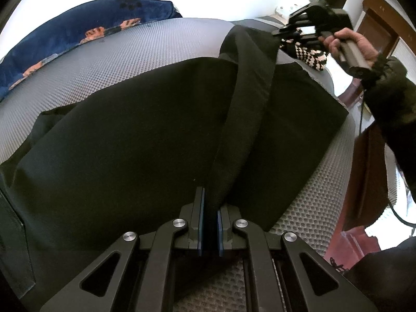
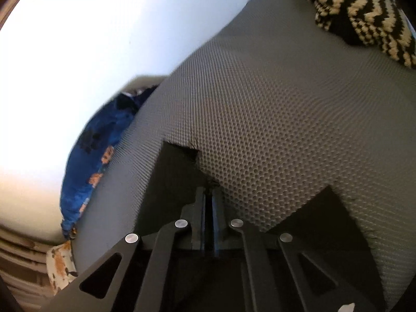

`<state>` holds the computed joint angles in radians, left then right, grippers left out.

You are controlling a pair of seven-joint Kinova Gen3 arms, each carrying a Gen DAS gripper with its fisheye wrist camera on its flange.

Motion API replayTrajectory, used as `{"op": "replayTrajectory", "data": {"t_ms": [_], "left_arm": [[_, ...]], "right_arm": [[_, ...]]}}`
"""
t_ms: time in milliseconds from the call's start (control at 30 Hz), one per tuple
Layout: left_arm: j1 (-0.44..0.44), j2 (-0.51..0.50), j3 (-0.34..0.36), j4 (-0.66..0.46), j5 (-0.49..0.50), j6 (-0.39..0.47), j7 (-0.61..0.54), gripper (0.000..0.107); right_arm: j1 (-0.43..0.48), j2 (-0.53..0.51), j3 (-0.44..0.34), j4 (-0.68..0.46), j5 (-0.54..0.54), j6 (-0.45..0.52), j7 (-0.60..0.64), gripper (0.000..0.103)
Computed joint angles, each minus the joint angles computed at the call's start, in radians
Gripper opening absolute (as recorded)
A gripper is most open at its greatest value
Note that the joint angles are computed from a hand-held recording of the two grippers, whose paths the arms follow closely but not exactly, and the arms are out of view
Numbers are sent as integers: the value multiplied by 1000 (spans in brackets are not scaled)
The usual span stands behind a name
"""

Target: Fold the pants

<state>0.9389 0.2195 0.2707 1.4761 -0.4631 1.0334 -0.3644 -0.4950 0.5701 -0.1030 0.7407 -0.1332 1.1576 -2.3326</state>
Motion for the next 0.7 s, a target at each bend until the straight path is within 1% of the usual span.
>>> {"op": "replayTrajectory", "data": {"t_ms": [100, 167, 233, 267, 300, 333, 400, 467, 500, 533, 600, 700], "left_arm": [[6, 9, 2, -17, -6, 20, -12, 8], [18, 27, 5, -48, -16, 56, -40, 9], [35, 45, 4, -80, -31, 92, -79, 9], [47, 55, 2, -96, -43, 112, -95, 9], [61, 67, 0, -114, -56, 135, -113, 9], [74, 80, -2, -133, -69, 160, -137, 9], [96, 102, -9, -163, -81, 197, -180, 9], [119, 116, -18, -179, -97, 221, -214, 9], [126, 120, -22, -185, -100, 230, -231, 9], [132, 121, -25, -187, -102, 234, -247, 9], [135, 120, -29, -186, -99, 233, -272, 9], [130, 112, -32, -180, -86, 224, -303, 9]], "right_arm": [[-43, -52, 36, 21, 70, 9, -29, 4], [-63, -93, 50, 52, 117, 16, -49, 3], [-82, -156, 59, 114, 176, 29, -84, 3], [-101, -182, 65, 142, 216, 41, -106, 3], [-134, -220, 91, 189, 257, 56, -127, 3], [-152, -251, 98, 235, 286, 54, -151, 3], [-142, -308, 60, 328, 333, 65, -213, 3], [-126, -349, 40, 420, 336, 67, -249, 3], [-95, -366, 20, 467, 314, 70, -270, 3], [-73, -383, 8, 513, 297, 57, -280, 3], [-58, -407, -2, 598, 287, 23, -307, 2], [-33, -429, -22, 650, 279, -5, -327, 2]]}}
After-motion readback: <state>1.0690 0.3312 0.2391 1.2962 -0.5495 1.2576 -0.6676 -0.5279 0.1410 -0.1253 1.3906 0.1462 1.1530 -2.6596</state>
